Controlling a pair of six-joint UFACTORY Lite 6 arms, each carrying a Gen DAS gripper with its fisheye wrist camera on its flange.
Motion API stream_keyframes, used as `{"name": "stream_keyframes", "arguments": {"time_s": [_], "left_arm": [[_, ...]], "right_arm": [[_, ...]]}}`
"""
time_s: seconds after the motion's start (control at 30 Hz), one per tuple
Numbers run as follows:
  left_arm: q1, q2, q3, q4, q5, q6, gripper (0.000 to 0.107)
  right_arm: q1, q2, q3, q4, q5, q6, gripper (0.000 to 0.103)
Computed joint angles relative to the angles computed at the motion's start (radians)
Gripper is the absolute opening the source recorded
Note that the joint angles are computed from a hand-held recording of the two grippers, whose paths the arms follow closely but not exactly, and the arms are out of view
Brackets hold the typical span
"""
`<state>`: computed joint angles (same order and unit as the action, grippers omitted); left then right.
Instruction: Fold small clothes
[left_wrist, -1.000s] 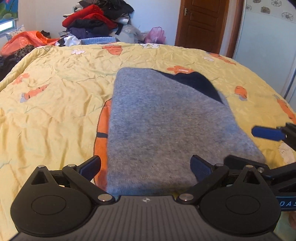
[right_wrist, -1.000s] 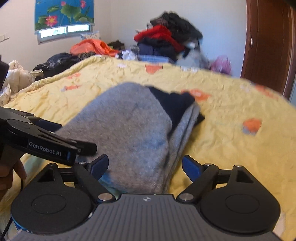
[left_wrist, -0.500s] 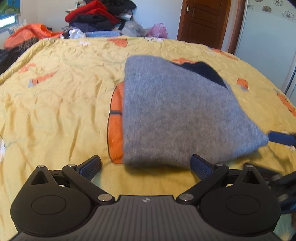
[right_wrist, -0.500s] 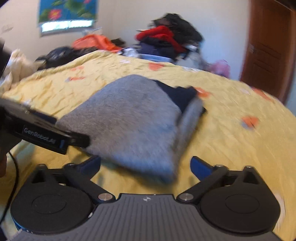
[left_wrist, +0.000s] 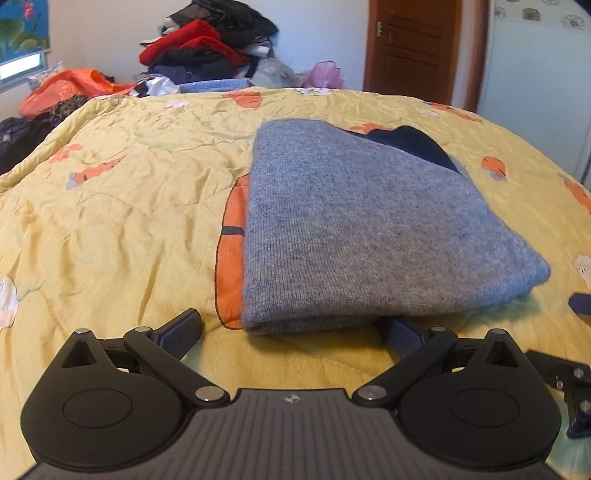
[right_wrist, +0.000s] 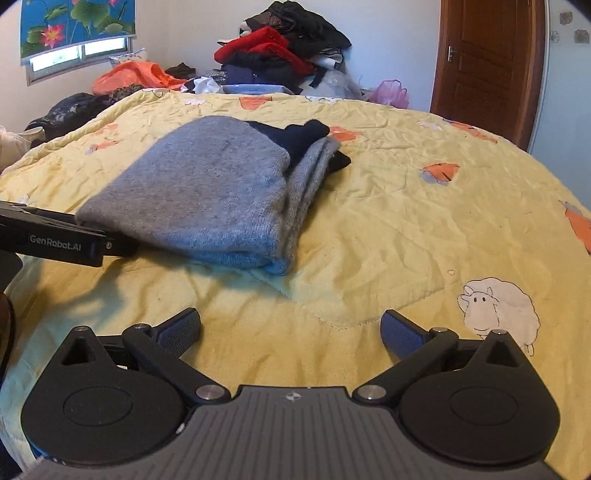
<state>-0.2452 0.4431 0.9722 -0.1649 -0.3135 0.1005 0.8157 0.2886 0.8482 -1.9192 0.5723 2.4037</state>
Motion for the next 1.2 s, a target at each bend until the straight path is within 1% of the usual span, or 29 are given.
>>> {"name": "stream_keyframes", "arguments": {"time_s": [0.1,0.17,0.27,0.33,0.47,0.67,0.87,1.2], "left_arm": [[-0.002,0.012,0.018,-0.009,0.004,0.006,0.103],[-0.009,0.019,0.026,-0.052,0.003,0.041,0.103],[-0.012,0.023,0.032,-0.073,0.004,0.06,0.103],[-0.012,0.025,0.034,-0.075,0.004,0.06,0.103],[-0.017,0.027,0.034,-0.09,-0.001,0.072,0.103],[-0.018,0.025,0.032,-0.097,-0.003,0.076,0.103],[-0.018,0.026,0.032,-0.096,-0.003,0.075,0.103],[-0.017,0.025,0.032,-0.092,-0.002,0.073,0.103]], "right_arm": [[-0.001,-0.007,-0.005,0.005,-0.003,-0.013,0.103],[-0.01,-0.009,-0.002,0.0,-0.011,-0.016,0.103],[-0.019,-0.009,0.002,-0.002,-0.013,-0.003,0.103],[-0.02,0.003,0.017,0.031,-0.005,-0.019,0.103],[-0.007,0.058,0.1,0.139,0.002,-0.115,0.103],[0.011,0.137,0.212,0.197,-0.016,-0.192,0.103],[0.042,0.218,0.327,0.291,0.007,-0.265,0.103],[0.034,0.224,0.337,0.284,-0.001,-0.266,0.103]]}}
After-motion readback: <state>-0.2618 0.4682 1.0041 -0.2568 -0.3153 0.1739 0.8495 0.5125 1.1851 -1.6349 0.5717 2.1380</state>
